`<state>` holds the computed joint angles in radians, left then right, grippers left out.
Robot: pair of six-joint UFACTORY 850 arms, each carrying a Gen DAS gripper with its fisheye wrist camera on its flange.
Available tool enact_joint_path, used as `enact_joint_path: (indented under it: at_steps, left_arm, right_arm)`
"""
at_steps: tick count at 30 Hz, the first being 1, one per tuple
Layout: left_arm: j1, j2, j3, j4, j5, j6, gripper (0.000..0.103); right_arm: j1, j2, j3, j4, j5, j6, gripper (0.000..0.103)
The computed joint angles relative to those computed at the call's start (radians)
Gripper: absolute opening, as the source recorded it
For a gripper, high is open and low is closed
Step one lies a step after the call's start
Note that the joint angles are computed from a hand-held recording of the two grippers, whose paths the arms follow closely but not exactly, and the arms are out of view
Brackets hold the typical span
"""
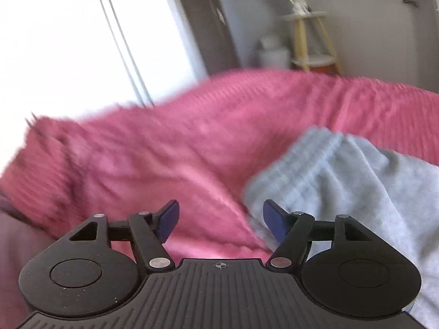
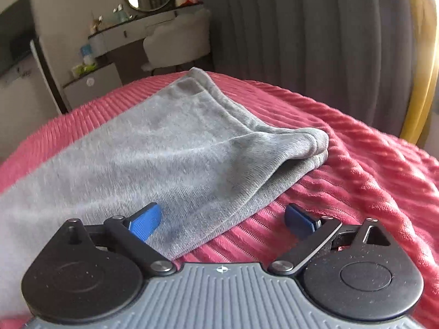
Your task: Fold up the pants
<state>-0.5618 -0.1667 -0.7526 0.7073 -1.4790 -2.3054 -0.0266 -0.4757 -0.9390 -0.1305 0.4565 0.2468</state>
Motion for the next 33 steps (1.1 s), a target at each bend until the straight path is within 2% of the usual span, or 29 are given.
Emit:
enact_joint_path:
  at_steps: [2,4,5,7,9,11,13,14,15,16,17,18,21,22,23,24,25,26,28,32,33]
  left_arm:
    - [-0.042,-0.015,-0.041,0.056,-0.087,-0.008,0.079]
    - [-0.094,-0.002,-0.062,0.196,-0.068,-0.012,0.083]
    - [-0.111,0.011,-0.069,0.280,-0.011,-0.001,0.088]
    - [-0.108,0.041,-0.073,0.433,0.179,0.010,0.089]
    - [-0.074,0.035,-0.091,0.569,0.389,-0.028,0.089]
    - [-0.013,-0.008,-0.140,0.617,0.593,0.007,0.089]
    - [0.046,-0.101,-0.234,0.543,0.718,0.187,0.082]
    - [0.074,-0.167,-0.293,0.467,0.750,0.292,0.067]
    - [0.097,-0.218,-0.345,0.376,0.759,0.397,0.059]
    - [0.111,-0.260,-0.387,0.306,0.743,0.462,0.059]
    - [0.121,-0.294,-0.423,0.277,0.705,0.484,0.064]
    - [0.117,-0.315,-0.450,0.280,0.642,0.471,0.066]
    - [0.066,-0.389,-0.545,0.353,0.328,0.466,0.072]
    - [0.044,-0.403,-0.561,0.377,0.241,0.484,0.082]
    - [0.021,-0.402,-0.566,0.391,0.196,0.498,0.088]
    - [-0.005,-0.384,-0.556,0.400,0.193,0.486,0.088]
    - [-0.032,-0.344,-0.522,0.406,0.231,0.457,0.088]
    - [-0.058,-0.287,-0.469,0.406,0.308,0.414,0.091]
    - [-0.104,-0.220,-0.414,0.373,0.365,0.359,0.093]
    - [-0.231,-0.146,-0.372,0.280,0.365,0.276,0.093]
    - [-0.273,-0.151,-0.399,0.258,0.350,0.253,0.094]
  right_arm:
    - [0.005,0.002,0.004,0.032,0.008,-0.012,0.097]
    - [0.000,-0.002,0.012,0.019,0.035,0.025,0.098]
    - [-0.002,-0.005,0.018,0.010,0.057,0.040,0.098]
    - [-0.003,-0.009,0.031,0.015,0.096,0.031,0.098]
    - [-0.005,-0.011,0.041,0.016,0.125,0.029,0.098]
    - [-0.010,-0.013,0.046,0.002,0.144,0.041,0.098]
    - [-0.016,-0.014,0.051,-0.016,0.160,0.056,0.098]
    - [-0.017,-0.012,0.054,-0.021,0.166,0.061,0.098]
    - [-0.020,-0.013,0.056,-0.029,0.175,0.068,0.098]
    - [-0.022,-0.015,0.059,-0.033,0.185,0.072,0.098]
    - [-0.023,-0.015,0.064,-0.035,0.195,0.072,0.098]
    - [-0.023,-0.016,0.066,-0.031,0.200,0.067,0.098]
    - [-0.023,-0.015,0.070,-0.030,0.207,0.064,0.098]
    - [-0.023,-0.016,0.070,-0.033,0.210,0.069,0.098]
    - [-0.027,-0.016,0.073,-0.044,0.219,0.079,0.098]
    - [-0.030,-0.017,0.074,-0.055,0.226,0.092,0.098]
    - [-0.032,-0.017,0.075,-0.060,0.228,0.098,0.098]
    - [-0.032,-0.017,0.077,-0.059,0.231,0.096,0.098]
    - [-0.030,-0.014,0.079,-0.048,0.225,0.082,0.098]
    - [-0.029,-0.004,0.070,-0.056,0.185,0.080,0.098]
    - [-0.027,0.000,0.064,-0.056,0.159,0.073,0.098]
